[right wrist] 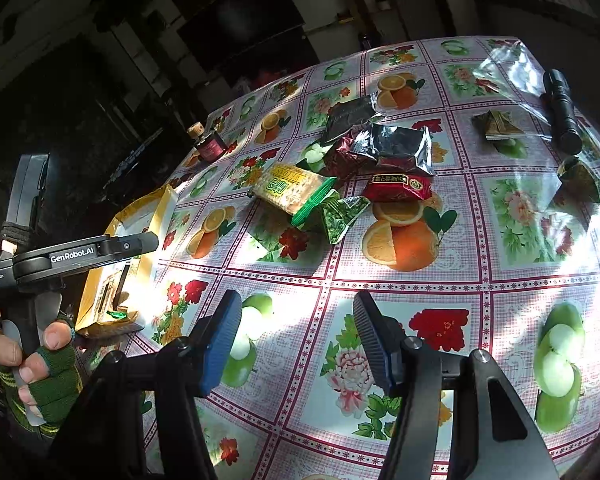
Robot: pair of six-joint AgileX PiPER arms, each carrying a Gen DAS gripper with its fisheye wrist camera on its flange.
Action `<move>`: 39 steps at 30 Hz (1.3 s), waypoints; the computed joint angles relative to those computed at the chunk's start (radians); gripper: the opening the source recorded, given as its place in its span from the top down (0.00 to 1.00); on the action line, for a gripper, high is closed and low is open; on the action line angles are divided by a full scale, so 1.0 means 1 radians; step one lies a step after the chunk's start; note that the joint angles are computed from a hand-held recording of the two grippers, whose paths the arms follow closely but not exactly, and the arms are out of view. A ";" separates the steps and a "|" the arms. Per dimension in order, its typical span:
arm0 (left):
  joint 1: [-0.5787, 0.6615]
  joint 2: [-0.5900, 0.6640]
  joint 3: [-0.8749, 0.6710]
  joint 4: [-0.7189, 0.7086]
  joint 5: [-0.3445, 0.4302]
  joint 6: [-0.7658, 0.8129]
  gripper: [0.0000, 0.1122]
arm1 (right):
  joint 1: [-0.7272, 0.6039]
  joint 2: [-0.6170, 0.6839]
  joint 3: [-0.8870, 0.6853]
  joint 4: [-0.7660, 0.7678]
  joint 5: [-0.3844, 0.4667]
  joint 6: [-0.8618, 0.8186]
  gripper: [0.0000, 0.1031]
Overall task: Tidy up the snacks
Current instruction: 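Open both tools to drop the snacks into the tray and withdraw, then move the left tool to the yellow-labelled cracker pack while the right tool reaches the green cracker box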
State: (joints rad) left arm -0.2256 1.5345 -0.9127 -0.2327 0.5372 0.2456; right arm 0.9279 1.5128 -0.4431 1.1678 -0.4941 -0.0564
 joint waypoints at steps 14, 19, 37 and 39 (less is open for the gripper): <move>-0.117 0.132 -0.111 -0.005 0.026 -0.137 0.43 | -0.022 -0.027 0.092 -0.087 -0.036 0.129 0.44; -0.158 0.246 -0.229 -0.025 0.073 -0.254 0.43 | -0.040 -0.037 0.119 -0.084 -0.041 0.141 0.43; -0.177 0.550 -0.622 -0.086 0.212 -0.461 0.36 | -0.229 -0.027 0.134 -0.312 0.023 0.268 0.43; -0.188 0.570 -0.641 -0.094 0.221 -0.446 0.35 | -0.254 -0.010 0.121 -0.367 0.032 0.303 0.43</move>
